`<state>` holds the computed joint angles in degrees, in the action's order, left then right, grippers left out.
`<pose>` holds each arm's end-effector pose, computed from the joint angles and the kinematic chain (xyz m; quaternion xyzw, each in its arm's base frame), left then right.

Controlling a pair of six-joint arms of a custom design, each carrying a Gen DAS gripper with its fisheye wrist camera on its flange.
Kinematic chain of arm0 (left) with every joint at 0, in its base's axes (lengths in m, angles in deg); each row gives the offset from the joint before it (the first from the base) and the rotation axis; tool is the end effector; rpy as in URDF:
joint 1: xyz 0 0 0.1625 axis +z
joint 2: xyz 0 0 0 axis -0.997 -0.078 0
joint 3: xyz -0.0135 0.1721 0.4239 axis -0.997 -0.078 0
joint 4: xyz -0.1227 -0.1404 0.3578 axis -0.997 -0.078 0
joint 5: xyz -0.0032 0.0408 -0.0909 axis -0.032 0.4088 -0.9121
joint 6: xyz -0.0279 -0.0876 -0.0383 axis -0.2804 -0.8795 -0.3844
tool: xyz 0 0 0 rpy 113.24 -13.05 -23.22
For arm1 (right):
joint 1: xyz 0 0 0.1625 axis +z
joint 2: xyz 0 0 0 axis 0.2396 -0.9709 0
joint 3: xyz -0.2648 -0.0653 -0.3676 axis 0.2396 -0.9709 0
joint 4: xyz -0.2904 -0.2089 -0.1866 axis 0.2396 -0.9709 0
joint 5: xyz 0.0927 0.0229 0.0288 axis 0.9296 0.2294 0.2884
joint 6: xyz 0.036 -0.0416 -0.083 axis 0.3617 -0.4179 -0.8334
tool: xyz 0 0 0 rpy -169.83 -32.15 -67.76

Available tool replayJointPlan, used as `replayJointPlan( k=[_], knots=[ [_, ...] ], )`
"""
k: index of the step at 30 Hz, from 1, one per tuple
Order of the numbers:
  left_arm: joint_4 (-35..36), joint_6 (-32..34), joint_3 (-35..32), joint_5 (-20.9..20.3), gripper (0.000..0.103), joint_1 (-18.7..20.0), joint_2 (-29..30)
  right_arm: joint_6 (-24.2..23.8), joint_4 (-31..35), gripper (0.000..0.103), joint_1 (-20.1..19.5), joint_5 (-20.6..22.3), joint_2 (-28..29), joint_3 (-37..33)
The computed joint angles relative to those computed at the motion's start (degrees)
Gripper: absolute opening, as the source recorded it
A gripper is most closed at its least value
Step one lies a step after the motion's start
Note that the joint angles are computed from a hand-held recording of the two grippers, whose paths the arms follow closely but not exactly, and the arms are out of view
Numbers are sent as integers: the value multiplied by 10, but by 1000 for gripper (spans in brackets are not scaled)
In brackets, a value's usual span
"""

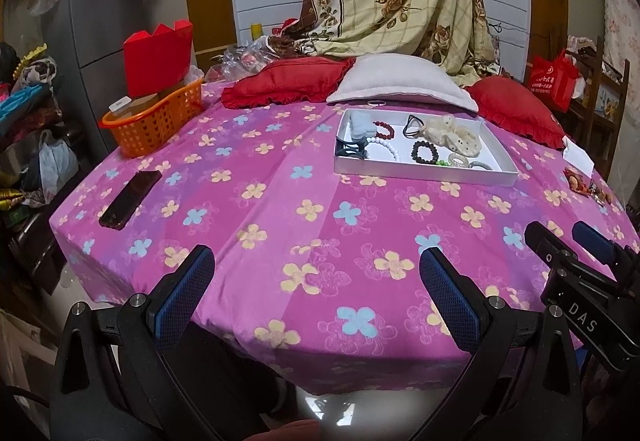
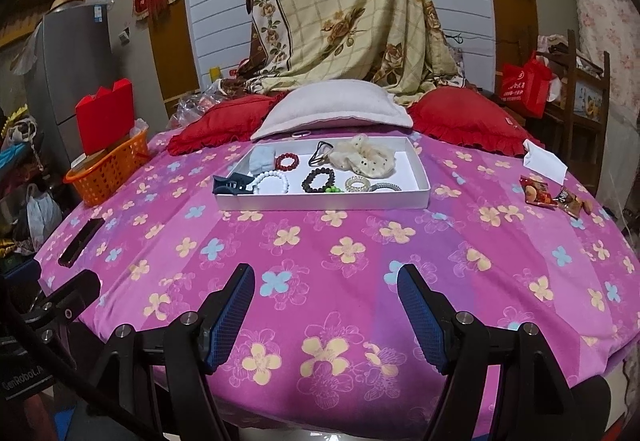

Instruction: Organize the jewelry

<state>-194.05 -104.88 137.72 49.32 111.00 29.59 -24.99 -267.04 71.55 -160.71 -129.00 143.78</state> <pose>-0.4630 -0.4717 0.0358 0.0725 0.7934 -0.4361 0.4184 0.0732 -0.5323 0.3673 0.2342 -0.8508 0.3976 0.2514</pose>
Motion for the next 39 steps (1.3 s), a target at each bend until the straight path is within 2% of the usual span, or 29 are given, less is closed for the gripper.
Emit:
replayJointPlan(
  k=[14,23,39],
  knots=[
    [-9,4,3,-16,103,-2,0,4,-28,72,-3,5,-2,1],
    [-32,21,9,-12,103,-2,1,3,-32,72,-6,9,0,0],
    [-80,60,15,-30,103,7,2,-13,-61,72,-7,8,9,5]
  ],
)
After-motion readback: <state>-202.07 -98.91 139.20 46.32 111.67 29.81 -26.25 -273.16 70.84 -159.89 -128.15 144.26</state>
